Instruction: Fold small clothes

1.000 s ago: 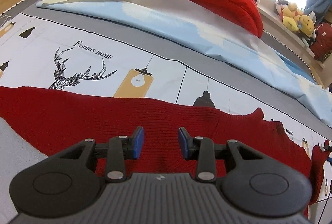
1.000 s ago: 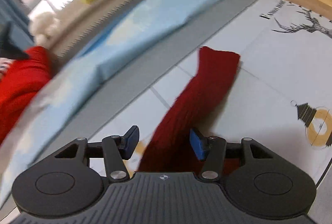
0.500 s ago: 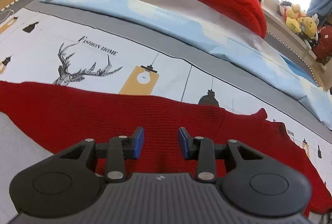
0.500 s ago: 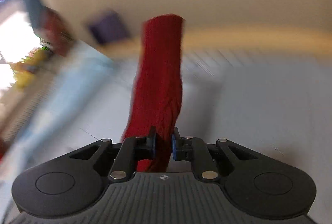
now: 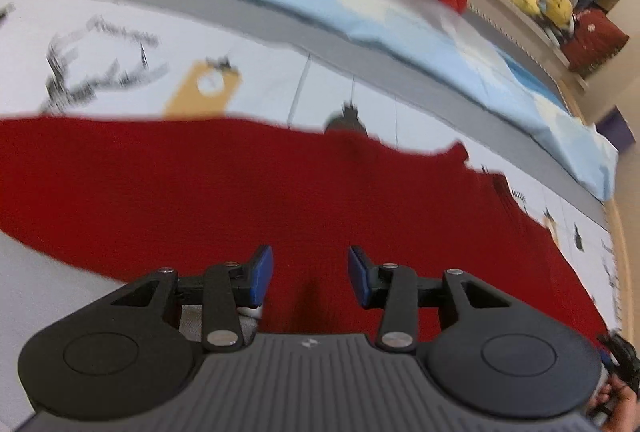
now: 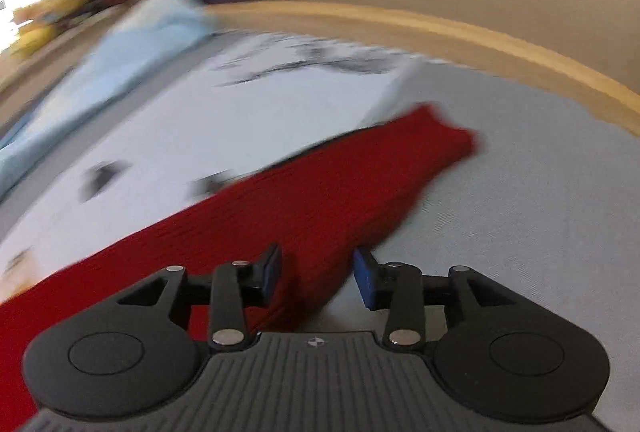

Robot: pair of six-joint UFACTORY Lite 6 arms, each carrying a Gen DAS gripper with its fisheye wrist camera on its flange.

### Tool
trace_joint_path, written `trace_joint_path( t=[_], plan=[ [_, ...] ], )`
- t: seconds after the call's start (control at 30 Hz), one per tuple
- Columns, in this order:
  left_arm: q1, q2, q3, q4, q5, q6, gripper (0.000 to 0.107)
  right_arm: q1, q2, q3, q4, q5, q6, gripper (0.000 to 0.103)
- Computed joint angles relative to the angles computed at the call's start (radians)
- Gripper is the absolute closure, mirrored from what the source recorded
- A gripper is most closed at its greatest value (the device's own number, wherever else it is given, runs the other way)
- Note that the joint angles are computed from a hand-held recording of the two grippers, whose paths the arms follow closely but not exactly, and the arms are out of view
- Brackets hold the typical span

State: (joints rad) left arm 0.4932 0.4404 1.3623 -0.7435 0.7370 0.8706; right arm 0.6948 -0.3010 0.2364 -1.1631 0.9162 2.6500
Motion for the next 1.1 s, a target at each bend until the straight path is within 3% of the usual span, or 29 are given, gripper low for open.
trace_joint_path(
  t=[0.2,0.33,0.4,0.43,0.47,0.5,0.6,0.7,0.8,0.87,0.93,1.0,1.1],
  plan=[
    [0.033,0.073,0.022,0.061,0.03,-0.048,0.061,0.268,0.148,0.19,-0.179,-0.08,0.078,0.059],
    [0.05,0.122,0.008,0.085,0.0,-0.058,0.062,0.227,0.166,0.212,-0.351,-0.305,0.146,0.059],
    [0.059,0.139,-0.018,0.051,-0.036,0.004,0.074,0.192,0.213,0.243,-0.333,-0.383,0.074,0.059],
    [0.064,0.141,-0.044,0.013,-0.06,0.074,0.094,0.199,0.27,0.275,-0.261,-0.365,-0.015,0.06],
    [0.071,0.144,-0.058,-0.029,-0.057,0.147,0.098,0.214,0.317,0.297,-0.203,-0.331,-0.062,0.07],
    [0.069,0.128,-0.088,-0.058,-0.082,0.212,0.098,0.208,0.323,0.278,-0.181,-0.333,-0.067,0.077],
    [0.056,0.053,-0.168,-0.106,-0.137,0.324,0.099,0.188,0.259,0.213,-0.249,-0.355,0.011,0.078],
    [0.053,-0.012,-0.21,-0.153,-0.156,0.377,0.099,0.201,0.263,0.24,-0.165,-0.336,-0.094,0.079],
    [0.054,-0.057,-0.222,-0.123,-0.12,0.341,0.098,0.242,0.264,0.245,-0.088,-0.307,-0.133,0.078],
    [0.041,-0.082,-0.235,-0.071,-0.061,0.33,0.089,0.275,0.274,0.261,-0.044,-0.266,-0.189,0.077],
    [0.019,-0.133,-0.313,-0.083,-0.087,0.434,0.078,0.323,0.297,0.286,-0.005,-0.212,-0.263,0.073],
    [-0.026,-0.143,-0.386,-0.027,-0.21,0.449,0.078,0.342,0.307,0.287,0.036,-0.196,-0.319,0.062],
    [-0.045,-0.195,-0.456,-0.028,-0.27,0.463,0.079,0.374,0.282,0.306,0.164,-0.146,-0.427,0.055]
  ],
)
